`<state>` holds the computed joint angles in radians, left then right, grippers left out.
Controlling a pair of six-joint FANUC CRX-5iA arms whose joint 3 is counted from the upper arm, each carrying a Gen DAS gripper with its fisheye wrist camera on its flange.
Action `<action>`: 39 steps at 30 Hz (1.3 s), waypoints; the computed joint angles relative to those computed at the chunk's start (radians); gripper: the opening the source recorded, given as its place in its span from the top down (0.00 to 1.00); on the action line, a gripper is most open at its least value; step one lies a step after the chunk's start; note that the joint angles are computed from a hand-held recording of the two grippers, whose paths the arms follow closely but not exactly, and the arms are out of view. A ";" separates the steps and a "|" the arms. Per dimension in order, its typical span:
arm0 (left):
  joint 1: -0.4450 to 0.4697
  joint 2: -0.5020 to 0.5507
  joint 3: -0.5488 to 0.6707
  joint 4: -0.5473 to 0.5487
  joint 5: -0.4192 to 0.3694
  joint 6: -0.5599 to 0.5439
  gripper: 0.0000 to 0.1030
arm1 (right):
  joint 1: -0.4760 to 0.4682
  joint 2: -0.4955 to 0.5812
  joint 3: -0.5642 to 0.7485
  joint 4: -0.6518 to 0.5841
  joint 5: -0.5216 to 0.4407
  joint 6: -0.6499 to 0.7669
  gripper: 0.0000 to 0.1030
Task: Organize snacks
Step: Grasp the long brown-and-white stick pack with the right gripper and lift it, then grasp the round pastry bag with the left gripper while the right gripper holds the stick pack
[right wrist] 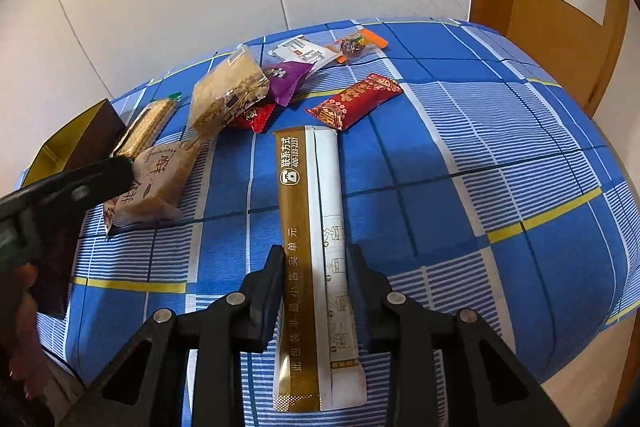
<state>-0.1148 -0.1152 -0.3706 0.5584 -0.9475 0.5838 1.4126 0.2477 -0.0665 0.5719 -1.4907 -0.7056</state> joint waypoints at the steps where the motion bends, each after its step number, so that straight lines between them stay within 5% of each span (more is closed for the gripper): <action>1: -0.014 0.005 0.002 -0.007 0.016 -0.010 0.00 | 0.001 -0.001 -0.002 0.002 0.002 -0.004 0.69; 3: -0.038 0.014 0.008 -0.034 0.045 -0.025 0.04 | 0.002 -0.004 -0.008 0.006 0.007 -0.009 0.69; 7: -0.067 0.049 0.042 -0.098 0.033 -0.015 0.30 | 0.007 -0.019 -0.032 0.018 0.025 -0.033 0.69; 13: -0.079 0.039 0.008 -0.121 0.110 -0.014 0.39 | 0.020 -0.061 -0.097 0.055 0.077 -0.127 0.69; 22: -0.053 0.013 -0.039 -0.048 0.126 -0.107 0.44 | 0.013 -0.041 -0.068 0.040 0.054 -0.116 0.69; 39: 0.123 -0.001 -0.078 0.198 -0.096 -0.253 0.45 | 0.019 -0.036 -0.072 0.059 0.044 -0.163 0.72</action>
